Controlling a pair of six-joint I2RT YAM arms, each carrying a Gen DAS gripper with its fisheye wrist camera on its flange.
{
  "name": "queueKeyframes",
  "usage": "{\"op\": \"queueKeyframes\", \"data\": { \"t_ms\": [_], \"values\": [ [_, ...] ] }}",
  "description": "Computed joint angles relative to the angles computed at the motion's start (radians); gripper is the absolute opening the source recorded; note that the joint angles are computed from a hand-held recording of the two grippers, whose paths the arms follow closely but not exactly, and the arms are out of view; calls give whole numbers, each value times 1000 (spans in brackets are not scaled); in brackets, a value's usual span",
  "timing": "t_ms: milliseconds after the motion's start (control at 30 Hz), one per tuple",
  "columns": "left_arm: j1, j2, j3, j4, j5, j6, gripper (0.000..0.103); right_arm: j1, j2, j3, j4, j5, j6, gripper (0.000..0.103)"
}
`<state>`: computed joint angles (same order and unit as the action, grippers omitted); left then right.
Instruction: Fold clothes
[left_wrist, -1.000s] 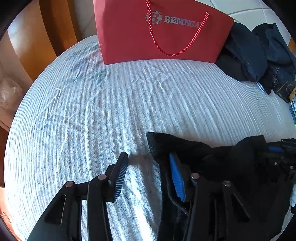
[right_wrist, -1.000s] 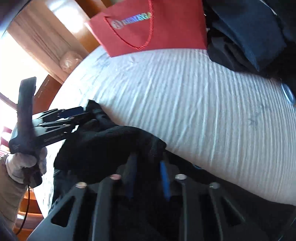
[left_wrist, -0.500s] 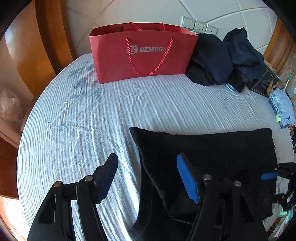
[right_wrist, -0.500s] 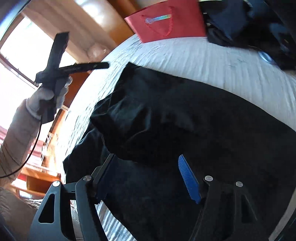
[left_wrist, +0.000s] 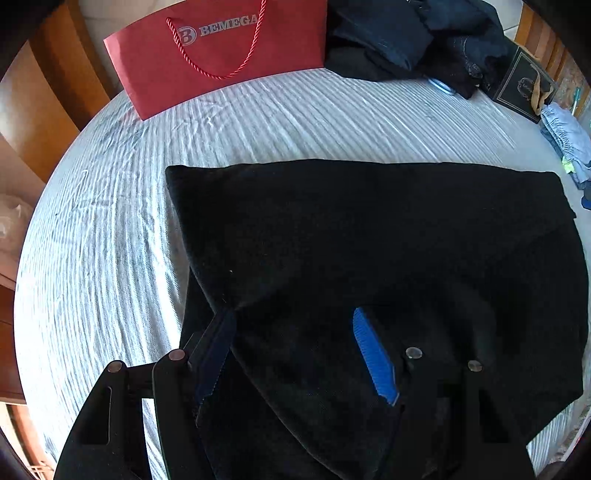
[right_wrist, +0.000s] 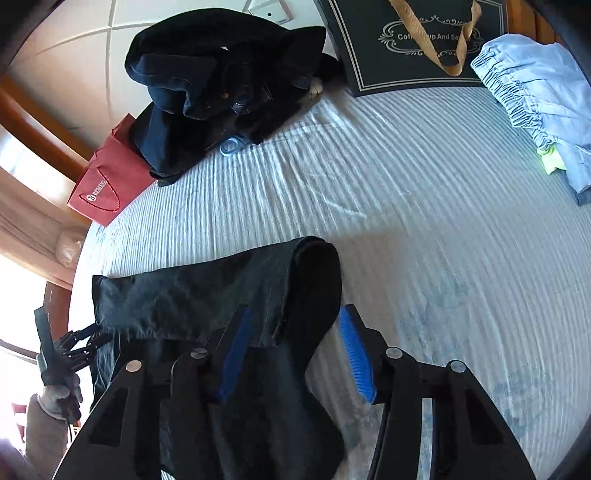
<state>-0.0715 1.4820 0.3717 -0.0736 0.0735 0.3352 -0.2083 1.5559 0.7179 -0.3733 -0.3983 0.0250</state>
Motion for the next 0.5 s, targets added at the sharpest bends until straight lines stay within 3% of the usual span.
{"op": "queueKeyframes", "data": {
  "t_ms": [200,300,400,500],
  "values": [
    [4,44,21,16,-35,-45,81,10,95,22,80,38,83,50],
    [38,58,18,29,-3,-55,83,-47,94,41,17,31,-15,49],
    [59,69,16,45,15,-63,88,-65,42,7,-43,67,-141,38],
    [79,73,11,55,33,-74,89,-82,-34,-53,-86,95,-214,38]
  ]
}}
